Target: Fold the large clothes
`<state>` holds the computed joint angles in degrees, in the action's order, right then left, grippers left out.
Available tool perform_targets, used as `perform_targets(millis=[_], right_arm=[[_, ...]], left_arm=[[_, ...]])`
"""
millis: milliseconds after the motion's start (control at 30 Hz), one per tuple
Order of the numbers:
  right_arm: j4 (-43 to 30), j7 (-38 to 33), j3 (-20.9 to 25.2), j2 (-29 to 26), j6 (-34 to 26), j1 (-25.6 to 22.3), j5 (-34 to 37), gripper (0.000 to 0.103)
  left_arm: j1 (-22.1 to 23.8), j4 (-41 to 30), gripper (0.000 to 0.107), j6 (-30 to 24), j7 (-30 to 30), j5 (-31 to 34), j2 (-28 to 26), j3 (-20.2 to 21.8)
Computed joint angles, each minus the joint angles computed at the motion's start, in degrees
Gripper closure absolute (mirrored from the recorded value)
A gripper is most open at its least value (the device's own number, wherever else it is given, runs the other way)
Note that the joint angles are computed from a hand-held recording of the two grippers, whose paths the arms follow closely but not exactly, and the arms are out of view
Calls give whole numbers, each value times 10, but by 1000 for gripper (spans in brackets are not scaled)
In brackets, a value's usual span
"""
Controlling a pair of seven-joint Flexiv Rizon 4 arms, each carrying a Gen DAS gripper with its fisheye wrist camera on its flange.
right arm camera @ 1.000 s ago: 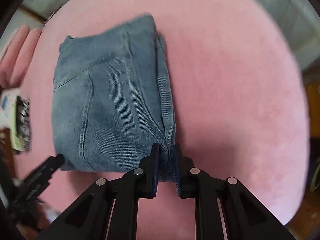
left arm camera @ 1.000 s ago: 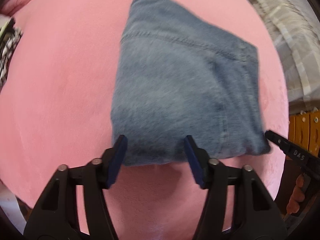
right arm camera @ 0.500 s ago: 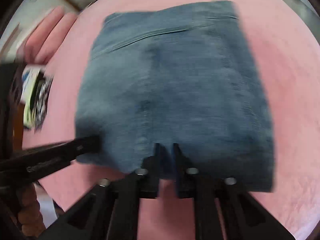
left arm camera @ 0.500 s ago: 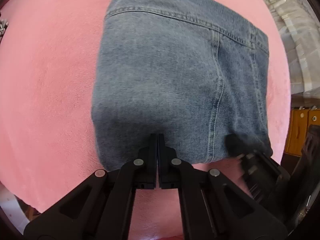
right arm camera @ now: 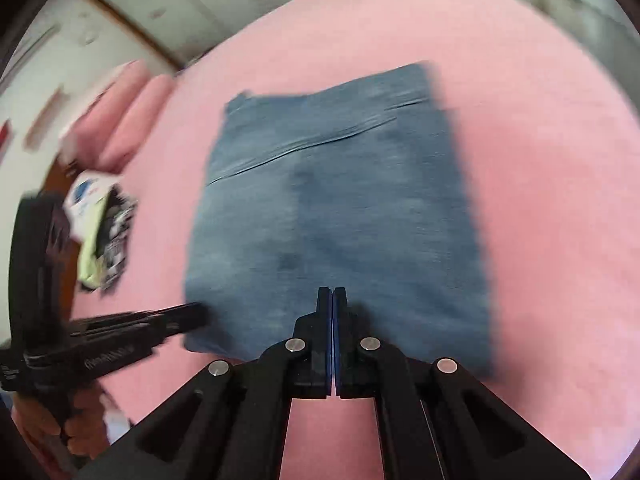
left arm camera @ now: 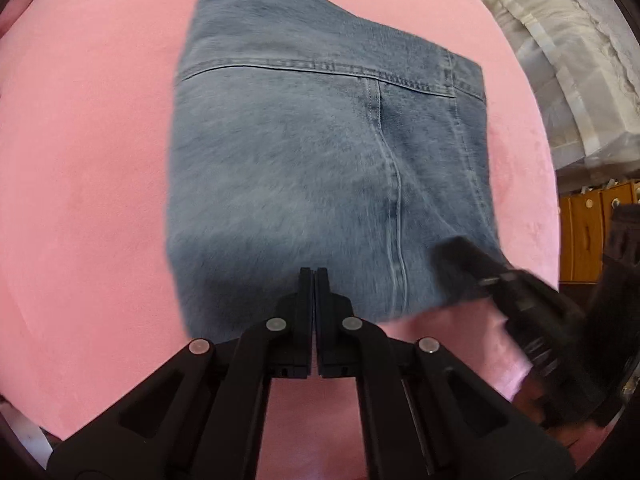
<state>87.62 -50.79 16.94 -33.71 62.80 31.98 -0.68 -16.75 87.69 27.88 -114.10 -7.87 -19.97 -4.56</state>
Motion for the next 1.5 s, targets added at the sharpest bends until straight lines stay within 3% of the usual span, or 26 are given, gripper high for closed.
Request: perform_targets(millis=[67,133,267,367,433,600,667,733,800,867,933,1000,1067,1200,1267,1333,1400,1500], right_arm=[[-41,0,-12,-38,-22,15,-20,103],[-64,18,-40,-67,12,34,-42,103],[-170,8,-33,-146,31,23,-47,103],[-251,-23,-34,-191,5,17,-59,103],[-330,-48,-9,-231,-44,4,-48,103],[-387,-37,-67,-248,-68,13,-48,103],[-426,-55,-34,-268,-89,-9,-12,103],[-395,-45,-44,-252,-67,-16,6,103],[-313,-12,-92,-210,-6,-4,7,103],[-247,65,-141,-171,-7,13,-48,103],[-195,87,-155,-140,10,17,-60,103],[-159,126,-169,-110,-17,25,-84,99],[-140,145,-164,-95,-38,24,-102,98],[-78,198,-143,-52,-50,15,-119,97],[-39,234,-139,-25,-41,16,-131,87],[-4,267,-138,-3,-25,23,-150,57],[22,280,-120,17,-19,21,-155,49],[23,238,-60,31,-58,-2,-116,49]], left_arm=[[3,-1,106,3,1,9,-10,5],[8,-4,106,31,2,-1,-23,3],[20,-32,106,87,12,2,-54,11],[37,-42,106,139,19,-24,-76,9],[30,-87,106,130,5,5,-104,25],[30,-139,106,140,-22,32,-134,43],[43,-142,106,170,-26,19,-145,40],[57,-136,106,211,-28,4,-161,36],[75,-117,106,250,-32,-29,-164,24],[90,-118,106,260,-31,-56,-175,16],[78,-151,106,226,-43,-33,-184,40],[49,-198,105,166,-63,34,-184,86],[43,-222,105,108,-72,76,-176,105],[45,-203,105,70,-97,98,-145,82],[38,-161,105,61,-107,106,-107,90],[29,-102,104,61,-135,116,-62,88],[29,-54,104,55,-153,113,-23,80],[26,-7,104,19,-172,103,21,61]])
